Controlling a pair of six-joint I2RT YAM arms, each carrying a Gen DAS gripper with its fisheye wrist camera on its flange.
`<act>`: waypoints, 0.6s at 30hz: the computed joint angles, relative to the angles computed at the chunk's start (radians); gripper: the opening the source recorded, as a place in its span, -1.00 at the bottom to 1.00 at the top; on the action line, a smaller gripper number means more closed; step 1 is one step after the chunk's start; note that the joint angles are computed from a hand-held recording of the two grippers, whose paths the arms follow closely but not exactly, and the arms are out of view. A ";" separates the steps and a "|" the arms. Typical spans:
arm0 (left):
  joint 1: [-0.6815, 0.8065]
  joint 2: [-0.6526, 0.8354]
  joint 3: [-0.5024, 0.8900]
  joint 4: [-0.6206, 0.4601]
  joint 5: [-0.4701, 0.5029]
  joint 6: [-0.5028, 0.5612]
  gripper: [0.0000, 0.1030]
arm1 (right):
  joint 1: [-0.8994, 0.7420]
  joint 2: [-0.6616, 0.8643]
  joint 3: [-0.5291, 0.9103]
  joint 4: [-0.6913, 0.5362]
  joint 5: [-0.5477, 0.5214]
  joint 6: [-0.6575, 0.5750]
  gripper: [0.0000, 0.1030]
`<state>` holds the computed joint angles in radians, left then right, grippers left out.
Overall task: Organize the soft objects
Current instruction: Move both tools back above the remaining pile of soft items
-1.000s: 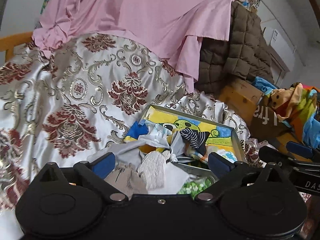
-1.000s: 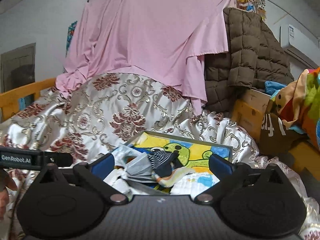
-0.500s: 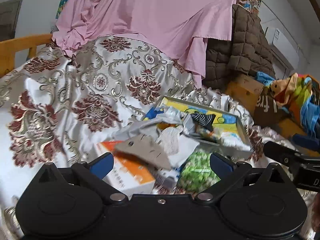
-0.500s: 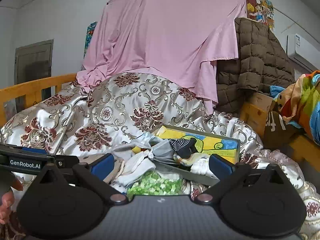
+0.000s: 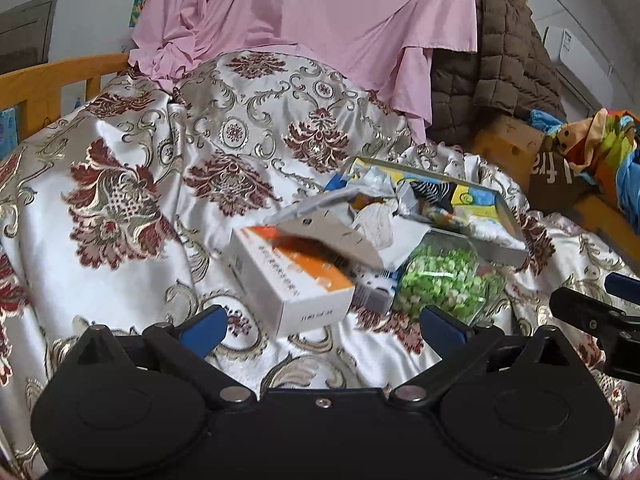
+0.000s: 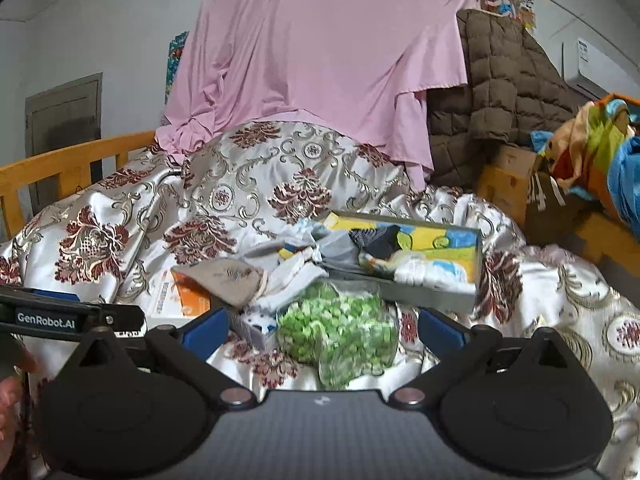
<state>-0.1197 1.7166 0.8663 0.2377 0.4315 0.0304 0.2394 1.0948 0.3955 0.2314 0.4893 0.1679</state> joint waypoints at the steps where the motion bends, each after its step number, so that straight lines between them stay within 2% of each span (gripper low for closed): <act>1: 0.001 -0.001 -0.007 0.001 -0.002 0.006 0.98 | -0.001 -0.005 -0.008 -0.003 -0.002 0.007 0.99; 18: -0.007 -0.004 -0.044 -0.043 -0.056 0.063 0.98 | 0.013 0.021 -0.049 -0.039 -0.016 0.072 0.99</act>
